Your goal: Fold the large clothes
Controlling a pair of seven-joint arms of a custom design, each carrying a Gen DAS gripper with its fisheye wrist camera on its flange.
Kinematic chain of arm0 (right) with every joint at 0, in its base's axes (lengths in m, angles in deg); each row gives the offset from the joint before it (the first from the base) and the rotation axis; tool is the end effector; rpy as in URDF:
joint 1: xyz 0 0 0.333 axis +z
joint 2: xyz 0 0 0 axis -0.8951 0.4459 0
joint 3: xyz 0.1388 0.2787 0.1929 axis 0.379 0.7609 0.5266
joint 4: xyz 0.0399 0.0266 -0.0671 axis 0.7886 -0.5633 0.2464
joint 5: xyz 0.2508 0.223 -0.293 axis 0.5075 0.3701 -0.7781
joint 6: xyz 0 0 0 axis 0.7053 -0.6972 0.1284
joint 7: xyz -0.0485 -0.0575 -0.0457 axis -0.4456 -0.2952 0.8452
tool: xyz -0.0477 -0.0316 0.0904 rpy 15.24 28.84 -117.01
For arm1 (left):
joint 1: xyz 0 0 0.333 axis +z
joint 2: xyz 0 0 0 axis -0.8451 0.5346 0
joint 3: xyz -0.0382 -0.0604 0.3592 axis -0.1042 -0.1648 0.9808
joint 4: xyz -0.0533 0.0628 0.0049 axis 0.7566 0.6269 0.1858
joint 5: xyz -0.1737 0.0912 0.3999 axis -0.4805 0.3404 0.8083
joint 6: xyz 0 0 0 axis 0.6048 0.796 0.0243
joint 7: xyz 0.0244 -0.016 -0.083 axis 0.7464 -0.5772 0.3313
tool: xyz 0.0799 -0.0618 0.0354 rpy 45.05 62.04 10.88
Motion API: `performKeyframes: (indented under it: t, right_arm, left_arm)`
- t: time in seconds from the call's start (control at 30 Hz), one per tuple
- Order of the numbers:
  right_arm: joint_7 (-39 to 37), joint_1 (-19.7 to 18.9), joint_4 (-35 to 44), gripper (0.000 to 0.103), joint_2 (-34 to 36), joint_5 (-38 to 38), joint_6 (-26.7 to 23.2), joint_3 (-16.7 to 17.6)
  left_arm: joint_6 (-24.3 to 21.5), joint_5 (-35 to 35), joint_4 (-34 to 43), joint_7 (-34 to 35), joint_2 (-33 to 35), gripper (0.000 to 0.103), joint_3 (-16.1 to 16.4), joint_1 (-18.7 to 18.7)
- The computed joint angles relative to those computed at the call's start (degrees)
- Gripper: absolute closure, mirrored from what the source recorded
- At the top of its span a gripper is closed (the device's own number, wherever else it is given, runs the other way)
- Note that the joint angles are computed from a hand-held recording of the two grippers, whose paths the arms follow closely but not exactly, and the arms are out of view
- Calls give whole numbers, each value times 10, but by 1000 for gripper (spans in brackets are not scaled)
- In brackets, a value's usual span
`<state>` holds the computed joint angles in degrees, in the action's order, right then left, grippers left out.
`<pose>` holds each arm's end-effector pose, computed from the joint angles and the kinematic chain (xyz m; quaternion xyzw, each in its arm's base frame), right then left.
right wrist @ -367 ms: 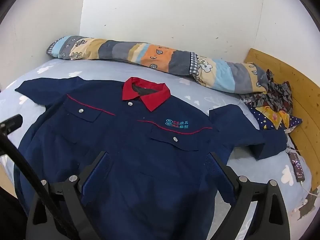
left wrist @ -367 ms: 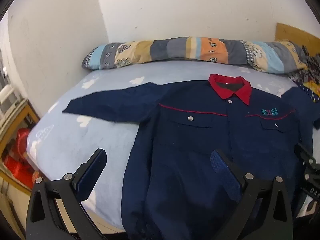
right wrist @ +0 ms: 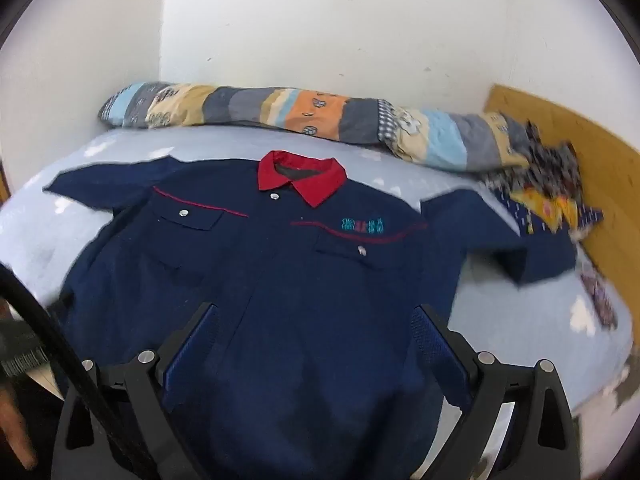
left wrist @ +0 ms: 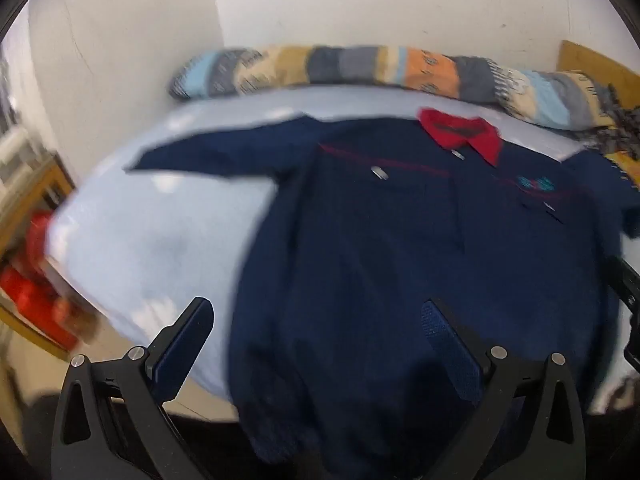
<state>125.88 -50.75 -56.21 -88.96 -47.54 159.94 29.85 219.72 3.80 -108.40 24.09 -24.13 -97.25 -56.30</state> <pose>0.4001 0.2276 0.5678 -0.6728 0.6069 -0.3266 0.2690 0.3932 -0.1975 0.5340 -0.7128 0.6022 -0.2047 0.2956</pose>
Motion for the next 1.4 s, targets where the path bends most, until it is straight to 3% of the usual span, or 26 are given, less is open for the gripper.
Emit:
performKeyframes:
  t: [0.27, 0.33, 0.57, 0.77, 1.2, 1.4]
  right_arm:
    - [13, 11, -66, 5, -55, 23, 48, -5]
    - [19, 0, -69, 5, -59, 18, 42, 11]
    - [31, -20, -62, 5, -56, -7, 55, 31]
    - [30, -22, -56, 5, -50, -25, 55, 37]
    - [54, -27, -65, 5, -59, -18, 54, 27]
    - [53, -28, -67, 5, -64, -18, 55, 27]
  left_arm:
    - [20, 40, -8, -45, -23, 0, -37, 27]
    - [16, 45, -3, -44, -16, 0, -40, 28]
    - [44, 52, -29, -55, -40, 0, -35, 28]
    - [23, -23, -30, 9, -11, 0, 11, -28]
    - [38, 19, -27, -1, -22, 0, -44, -1]
    - [51, 37, -30, -5, -34, 0, -55, 4]
